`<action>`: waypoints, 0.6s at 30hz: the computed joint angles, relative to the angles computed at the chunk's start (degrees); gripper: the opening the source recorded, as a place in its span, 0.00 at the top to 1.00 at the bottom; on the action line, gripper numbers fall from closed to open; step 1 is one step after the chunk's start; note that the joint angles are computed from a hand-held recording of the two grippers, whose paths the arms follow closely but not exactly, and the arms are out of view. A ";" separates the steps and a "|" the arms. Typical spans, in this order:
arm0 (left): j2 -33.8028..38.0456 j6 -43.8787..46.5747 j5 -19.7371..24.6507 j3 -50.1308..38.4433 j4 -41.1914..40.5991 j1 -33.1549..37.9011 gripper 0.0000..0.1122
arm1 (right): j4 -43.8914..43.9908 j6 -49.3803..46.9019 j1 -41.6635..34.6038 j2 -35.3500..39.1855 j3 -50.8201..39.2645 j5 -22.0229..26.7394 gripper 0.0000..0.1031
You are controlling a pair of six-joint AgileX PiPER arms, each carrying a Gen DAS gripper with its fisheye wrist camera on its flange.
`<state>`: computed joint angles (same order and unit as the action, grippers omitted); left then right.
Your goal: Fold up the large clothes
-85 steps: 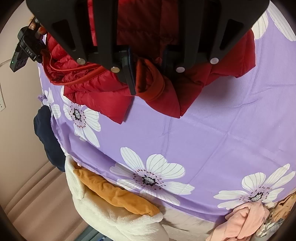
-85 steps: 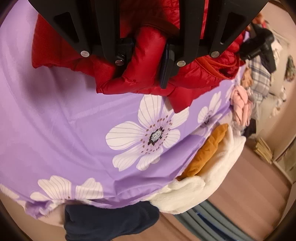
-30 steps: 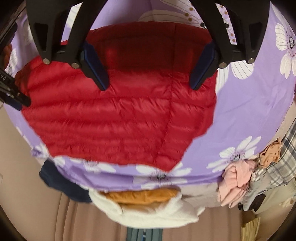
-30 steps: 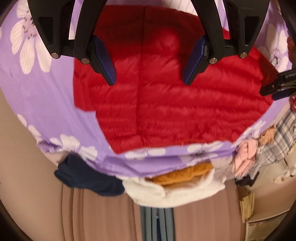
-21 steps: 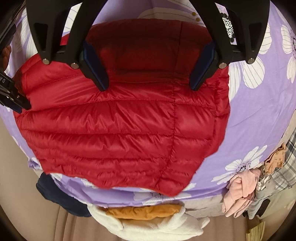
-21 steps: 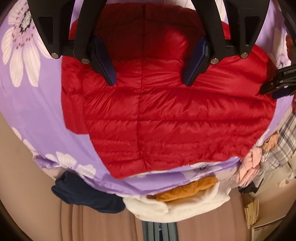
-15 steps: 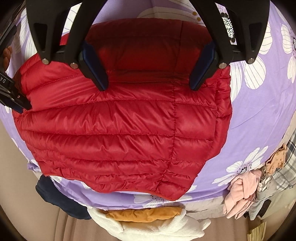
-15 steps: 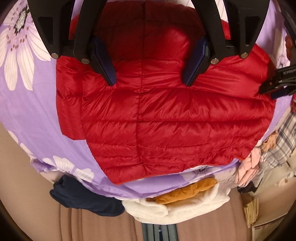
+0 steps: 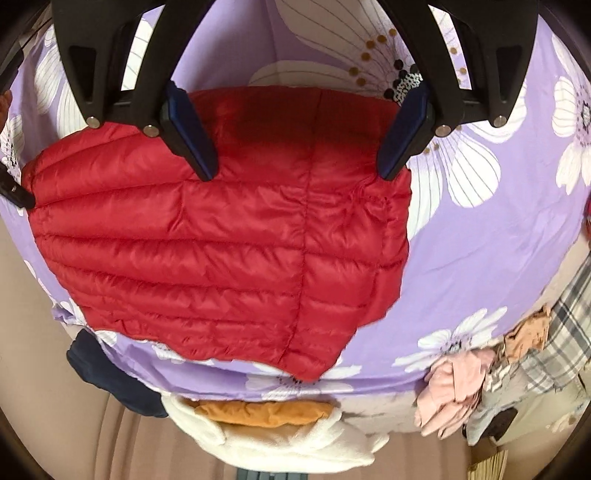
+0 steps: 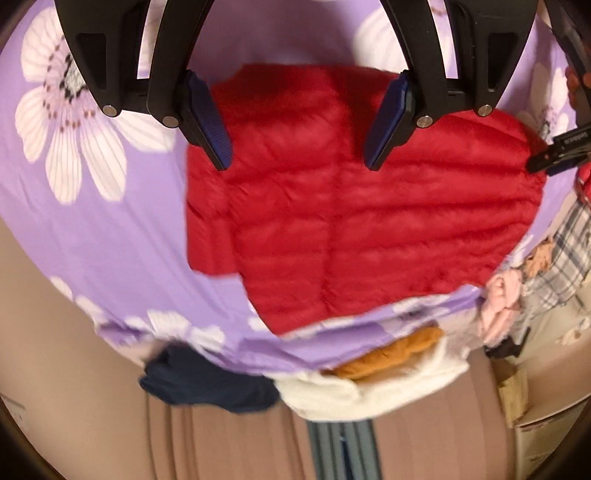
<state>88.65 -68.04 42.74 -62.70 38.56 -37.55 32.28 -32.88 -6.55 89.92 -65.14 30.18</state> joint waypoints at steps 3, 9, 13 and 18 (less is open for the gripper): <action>0.95 0.27 -0.89 0.19 -0.53 0.52 0.19 | 2.75 -1.55 -0.90 2.85 -0.55 0.77 0.28; 0.44 1.59 -3.90 1.41 -3.74 2.56 0.18 | 0.55 0.36 -1.12 4.16 -2.56 3.29 0.28; -7.07 -0.03 -7.66 6.62 -5.55 3.72 0.18 | -1.96 1.51 -1.37 -1.40 0.59 1.33 0.28; -17.24 4.20 -18.45 15.78 -17.85 12.33 0.13 | 4.47 -6.73 -2.29 -7.88 3.93 -2.40 0.28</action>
